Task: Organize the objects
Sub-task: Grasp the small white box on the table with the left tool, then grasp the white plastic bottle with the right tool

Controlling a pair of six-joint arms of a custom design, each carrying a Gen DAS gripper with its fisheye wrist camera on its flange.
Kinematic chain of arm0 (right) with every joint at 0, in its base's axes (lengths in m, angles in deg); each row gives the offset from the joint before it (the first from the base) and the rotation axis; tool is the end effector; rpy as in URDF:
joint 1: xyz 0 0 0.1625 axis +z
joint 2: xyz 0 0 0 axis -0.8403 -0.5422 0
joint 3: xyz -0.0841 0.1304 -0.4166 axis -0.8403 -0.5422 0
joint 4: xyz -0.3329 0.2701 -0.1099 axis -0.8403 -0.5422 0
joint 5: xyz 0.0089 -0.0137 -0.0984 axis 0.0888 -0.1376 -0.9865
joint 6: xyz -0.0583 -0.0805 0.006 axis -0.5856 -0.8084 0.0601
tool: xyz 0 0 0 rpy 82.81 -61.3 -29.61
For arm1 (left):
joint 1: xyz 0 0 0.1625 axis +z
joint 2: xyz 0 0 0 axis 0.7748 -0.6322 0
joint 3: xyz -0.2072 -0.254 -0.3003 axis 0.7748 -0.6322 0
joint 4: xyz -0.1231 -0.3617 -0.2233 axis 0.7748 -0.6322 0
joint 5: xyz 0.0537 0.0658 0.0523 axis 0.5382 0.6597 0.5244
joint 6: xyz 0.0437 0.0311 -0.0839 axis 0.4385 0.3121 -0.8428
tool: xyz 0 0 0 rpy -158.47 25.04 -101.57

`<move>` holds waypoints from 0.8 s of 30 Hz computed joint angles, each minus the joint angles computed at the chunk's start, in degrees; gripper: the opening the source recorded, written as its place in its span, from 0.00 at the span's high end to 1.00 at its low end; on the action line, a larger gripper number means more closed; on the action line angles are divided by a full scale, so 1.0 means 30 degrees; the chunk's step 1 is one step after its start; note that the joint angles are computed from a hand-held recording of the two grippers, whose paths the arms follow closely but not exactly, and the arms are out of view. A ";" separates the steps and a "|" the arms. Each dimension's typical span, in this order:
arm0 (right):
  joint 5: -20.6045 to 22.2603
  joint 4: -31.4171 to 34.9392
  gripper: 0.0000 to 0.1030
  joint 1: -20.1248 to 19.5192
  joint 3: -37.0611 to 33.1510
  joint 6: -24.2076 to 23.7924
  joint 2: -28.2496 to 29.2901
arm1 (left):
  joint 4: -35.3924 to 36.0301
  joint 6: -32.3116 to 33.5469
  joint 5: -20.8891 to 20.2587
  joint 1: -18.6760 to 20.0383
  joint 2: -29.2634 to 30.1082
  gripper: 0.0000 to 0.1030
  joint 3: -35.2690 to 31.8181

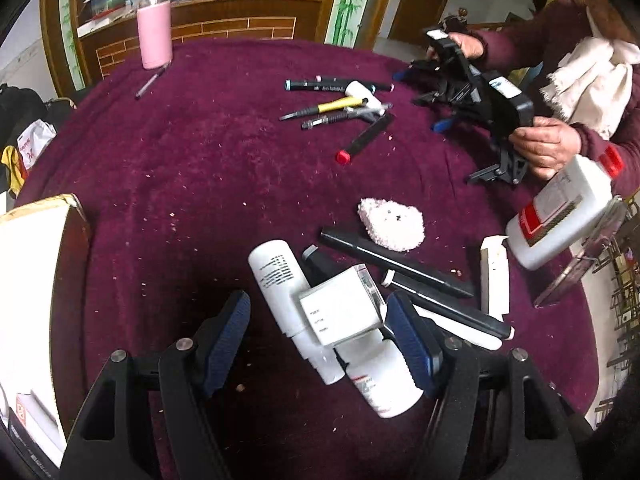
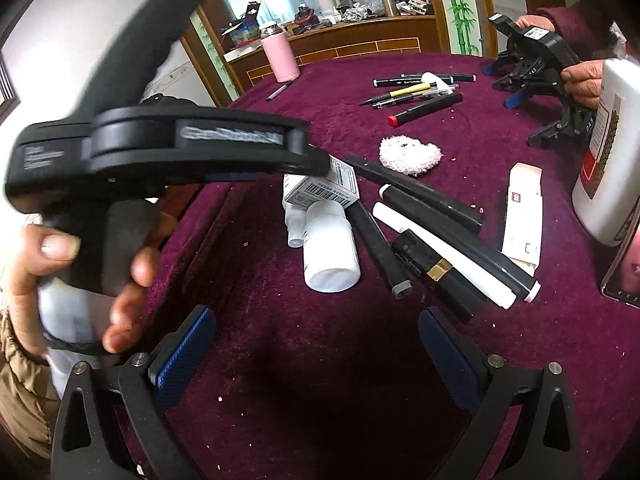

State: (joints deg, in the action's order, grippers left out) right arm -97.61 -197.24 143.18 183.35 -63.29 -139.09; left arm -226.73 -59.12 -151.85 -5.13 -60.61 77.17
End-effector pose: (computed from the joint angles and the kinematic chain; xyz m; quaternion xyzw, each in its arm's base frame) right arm 0.0498 -0.5046 0.2444 -0.0634 -0.8692 0.4040 0.2779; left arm -0.4391 -0.6887 -0.1115 0.4190 0.8912 -0.0454 0.1677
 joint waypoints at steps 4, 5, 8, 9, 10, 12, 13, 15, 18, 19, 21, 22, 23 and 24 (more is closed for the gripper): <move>-0.0025 -0.0125 0.00 -0.0054 0.0097 -0.0083 -0.0125 | 0.0723 -0.0548 -0.0223 0.0150 0.0477 0.47 -0.0673; -0.0067 -0.0155 0.00 -0.0088 0.0125 -0.0057 -0.0182 | 0.0351 -0.0480 -0.0166 0.0119 0.0468 0.54 -0.0538; -0.0228 -0.0176 0.00 -0.0225 0.0182 0.0123 -0.0421 | -0.0279 -0.0243 -0.0013 0.0013 0.0308 0.66 -0.0170; -0.0259 -0.0163 0.00 -0.0278 0.0189 0.0184 -0.0514 | -0.0375 -0.0232 -0.0063 0.0037 0.0263 0.66 -0.0100; -0.0254 -0.0169 0.00 -0.0323 0.0202 0.0231 -0.0614 | -0.0399 -0.0247 -0.0150 0.0088 0.0203 0.66 -0.0042; -0.0114 -0.0192 0.00 -0.0433 0.0217 0.0181 -0.0782 | -0.0340 -0.0410 -0.0472 0.0262 -0.0037 0.66 0.0136; -0.0090 -0.0140 0.00 -0.0483 0.0179 0.0127 -0.0859 | -0.0404 -0.0406 -0.0648 0.0352 -0.0243 0.66 0.0351; -0.0051 -0.0037 0.01 -0.0554 0.0095 -0.0015 -0.0938 | -0.0797 -0.0117 -0.0860 0.0499 -0.0899 0.66 0.1168; 0.0068 0.0382 0.07 -0.0690 -0.0081 -0.0107 -0.1040 | -0.1313 0.0612 -0.1070 0.0654 -0.2130 0.66 0.2744; 0.0031 0.0534 0.12 -0.0708 -0.0167 -0.0110 -0.1041 | -0.1523 0.0886 -0.1116 0.0705 -0.2609 0.66 0.3387; 0.0013 0.0859 0.18 -0.0717 -0.0377 -0.0183 -0.0994 | -0.1942 0.1391 -0.0987 0.0774 -0.3355 0.66 0.4463; 0.0013 0.1034 0.19 -0.0692 -0.0487 -0.0288 -0.0948 | -0.2127 0.1554 -0.0870 0.0798 -0.3688 0.66 0.4971; 0.0022 0.1174 0.19 -0.0661 -0.0576 -0.0386 -0.0896 | -0.2282 0.1689 -0.0809 0.0858 -0.4047 0.66 0.5488; 0.0045 0.1371 0.19 -0.0621 -0.0706 -0.0509 -0.0831 | -0.2345 0.1719 -0.0758 0.0937 -0.4283 0.66 0.5802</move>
State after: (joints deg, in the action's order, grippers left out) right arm -97.47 -193.13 141.31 181.23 -64.82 -141.59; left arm -233.77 -53.96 -154.13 -2.31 -73.46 94.57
